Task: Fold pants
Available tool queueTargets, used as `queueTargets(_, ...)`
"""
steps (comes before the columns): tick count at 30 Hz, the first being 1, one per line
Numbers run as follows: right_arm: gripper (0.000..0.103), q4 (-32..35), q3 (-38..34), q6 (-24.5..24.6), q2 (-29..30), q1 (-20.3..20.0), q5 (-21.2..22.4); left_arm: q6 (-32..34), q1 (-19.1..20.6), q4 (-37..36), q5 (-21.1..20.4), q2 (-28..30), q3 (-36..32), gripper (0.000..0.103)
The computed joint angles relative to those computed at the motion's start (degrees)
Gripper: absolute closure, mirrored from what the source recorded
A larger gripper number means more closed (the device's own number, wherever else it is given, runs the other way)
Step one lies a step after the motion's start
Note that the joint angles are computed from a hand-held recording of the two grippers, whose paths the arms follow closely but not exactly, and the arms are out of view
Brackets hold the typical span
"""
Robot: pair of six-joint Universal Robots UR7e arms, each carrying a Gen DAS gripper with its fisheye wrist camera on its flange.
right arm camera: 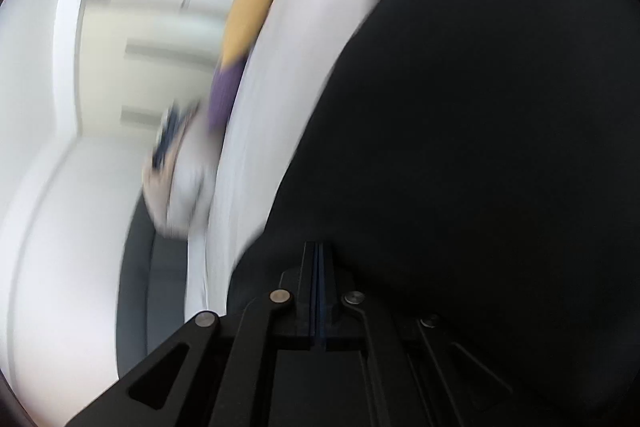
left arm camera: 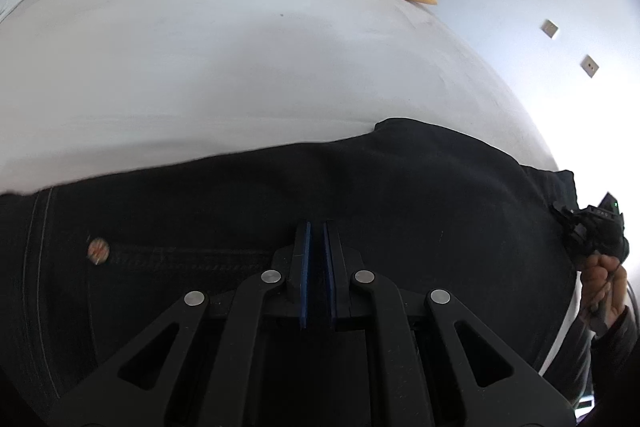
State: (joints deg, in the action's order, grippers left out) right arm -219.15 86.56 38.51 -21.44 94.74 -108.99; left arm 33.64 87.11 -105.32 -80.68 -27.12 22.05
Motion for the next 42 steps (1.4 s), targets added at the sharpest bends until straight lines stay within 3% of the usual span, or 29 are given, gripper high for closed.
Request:
queueTargets(4,0.103,-10.8,10.5,-1.3,-4.7,0.2,-7.8,-1.9,0.2,-5.4,0.4,-3.7,7.2,0.095)
queueTargets(6,0.103,-15.9,14.4,-1.9,-6.0,0.1,-8.9,-1.8,0.2,-6.6,0.9,-5.2,9.9,0.095)
queueTargets(9,0.1,-19.8,18.1,-4.6,-7.8,3.2,-20.8,-1.7,0.2,-10.8,2.6,-9.1,16.6,0.095)
queueTargets(11,0.054,-24.1,19.9,-4.1,-8.0,4.3,-22.3,-2.2,-0.6,-14.1,2.6,-11.2,21.1,0.095)
queueTargets(13,0.035,-27.3,21.4,-4.7,-7.9,6.1,-23.6,-2.4,-0.9,-15.5,0.4,-13.9,25.9,0.095)
queueTargets(14,0.033,-28.4,22.2,-5.5,-7.9,6.8,-24.6,-2.8,-1.2,-15.8,-0.7,-14.6,27.6,0.095)
queueTargets(19,0.033,-27.3,24.8,-0.8,-7.4,5.7,-19.4,-4.0,-2.7,-14.4,-7.2,-17.5,35.0,0.095)
queueTargets(21,0.033,-26.6,21.6,-1.6,-5.3,6.8,-21.5,-3.8,-3.4,-13.4,-5.8,-17.4,36.4,0.095)
queueTargets(23,0.033,-26.0,20.7,-1.1,-5.3,6.7,-20.5,-3.5,-3.7,-14.0,-3.7,-17.3,37.7,0.095)
queueTargets(26,0.034,-25.4,19.1,1.2,-4.7,5.5,-15.0,-6.8,-2.0,-11.1,-7.9,-16.0,35.0,0.095)
queueTargets(28,0.036,-26.0,18.0,2.3,-3.9,4.9,-13.5,-8.4,-1.0,-8.5,-10.3,-14.1,32.0,0.095)
queueTargets(30,0.042,-26.6,17.4,2.4,-3.6,4.4,-12.9,-8.4,-0.7,-8.0,-10.9,-13.8,31.5,0.095)
queueTargets(35,0.088,-24.8,16.5,6.0,-3.8,2.0,-10.1,-7.7,-0.6,-9.8,-10.7,-13.5,32.2,0.095)
queueTargets(37,0.091,-24.6,15.6,6.6,-3.4,1.9,-10.3,-7.7,-0.6,-10.1,-10.8,-13.4,32.2,0.095)
queueTargets(42,0.091,-17.8,10.7,-2.3,-3.3,6.2,-17.6,-7.2,-0.5,-11.9,-11.0,-14.4,34.8,0.095)
